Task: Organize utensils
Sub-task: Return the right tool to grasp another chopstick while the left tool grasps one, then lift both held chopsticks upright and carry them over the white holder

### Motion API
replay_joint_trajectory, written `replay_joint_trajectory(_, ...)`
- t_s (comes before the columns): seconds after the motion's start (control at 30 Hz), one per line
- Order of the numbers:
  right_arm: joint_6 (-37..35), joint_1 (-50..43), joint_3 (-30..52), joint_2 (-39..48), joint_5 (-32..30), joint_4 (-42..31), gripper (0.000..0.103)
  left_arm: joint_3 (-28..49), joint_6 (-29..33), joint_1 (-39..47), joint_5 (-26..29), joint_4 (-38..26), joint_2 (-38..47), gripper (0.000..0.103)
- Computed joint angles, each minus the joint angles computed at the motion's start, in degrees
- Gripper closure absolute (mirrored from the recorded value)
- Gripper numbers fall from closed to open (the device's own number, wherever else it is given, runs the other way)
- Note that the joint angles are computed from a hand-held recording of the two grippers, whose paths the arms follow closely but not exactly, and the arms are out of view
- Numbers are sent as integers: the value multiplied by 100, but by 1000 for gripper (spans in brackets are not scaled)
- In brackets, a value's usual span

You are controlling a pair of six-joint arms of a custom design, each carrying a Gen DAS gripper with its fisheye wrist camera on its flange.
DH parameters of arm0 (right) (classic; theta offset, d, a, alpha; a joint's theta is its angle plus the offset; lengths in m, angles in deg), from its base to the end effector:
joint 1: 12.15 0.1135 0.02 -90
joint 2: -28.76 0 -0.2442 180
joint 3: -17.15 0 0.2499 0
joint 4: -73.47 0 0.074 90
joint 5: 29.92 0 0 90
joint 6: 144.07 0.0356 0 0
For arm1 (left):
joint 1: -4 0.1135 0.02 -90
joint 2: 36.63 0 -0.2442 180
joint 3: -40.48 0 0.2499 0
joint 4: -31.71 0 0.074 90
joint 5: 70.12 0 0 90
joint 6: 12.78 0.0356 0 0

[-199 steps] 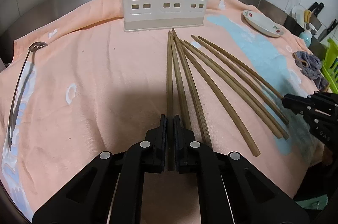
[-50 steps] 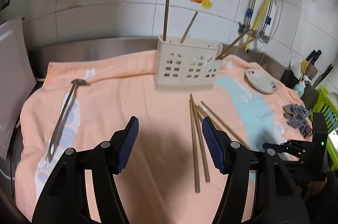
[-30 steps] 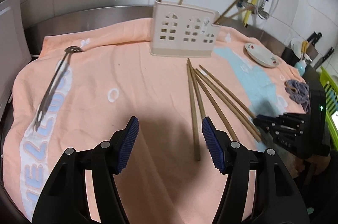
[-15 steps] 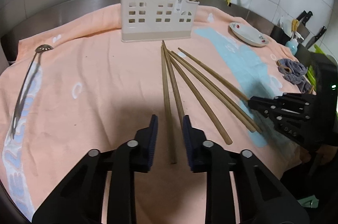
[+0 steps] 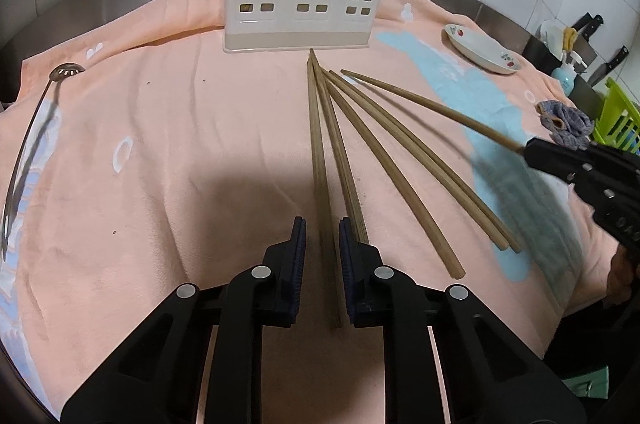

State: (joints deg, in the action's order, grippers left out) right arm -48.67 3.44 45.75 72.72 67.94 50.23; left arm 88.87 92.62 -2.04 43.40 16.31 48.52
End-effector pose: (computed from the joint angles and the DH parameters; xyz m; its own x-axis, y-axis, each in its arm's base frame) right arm 0.1656 0.0412 0.1487 -0.6136 -0.0744 -0.7861 -0.1060 0.9943 -0.0114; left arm 0.2620 -0.0420 0.1231 -0.6669 0.3154 -0.6751 0.5363 0.8322 -0.1409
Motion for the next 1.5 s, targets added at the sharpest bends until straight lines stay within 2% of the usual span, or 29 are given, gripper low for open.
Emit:
replay_joint_trajectory(0.3,63,206,145,-315,180,-306,96,44,9,-109,-140,54,96,92)
replay_joint_trajectory(0.57,8,46,288,-733,39,-626,96,101,-39,-217,-429,15,32,97)
replay_joint_trajectory(0.73,-57,-96,562,-869,-123,-840,96,208,-12,64,-141,-208,-324,97)
replay_joint_trajectory(1.07,-387,-304,1469,-430,-437,-975,96,656,-46,448,516,-716,-1014,97)
replay_joint_trajectory(1.5,-790,-904,3221,869,-1166,-1218,96,1478,20,345,597,-908,-828,97)
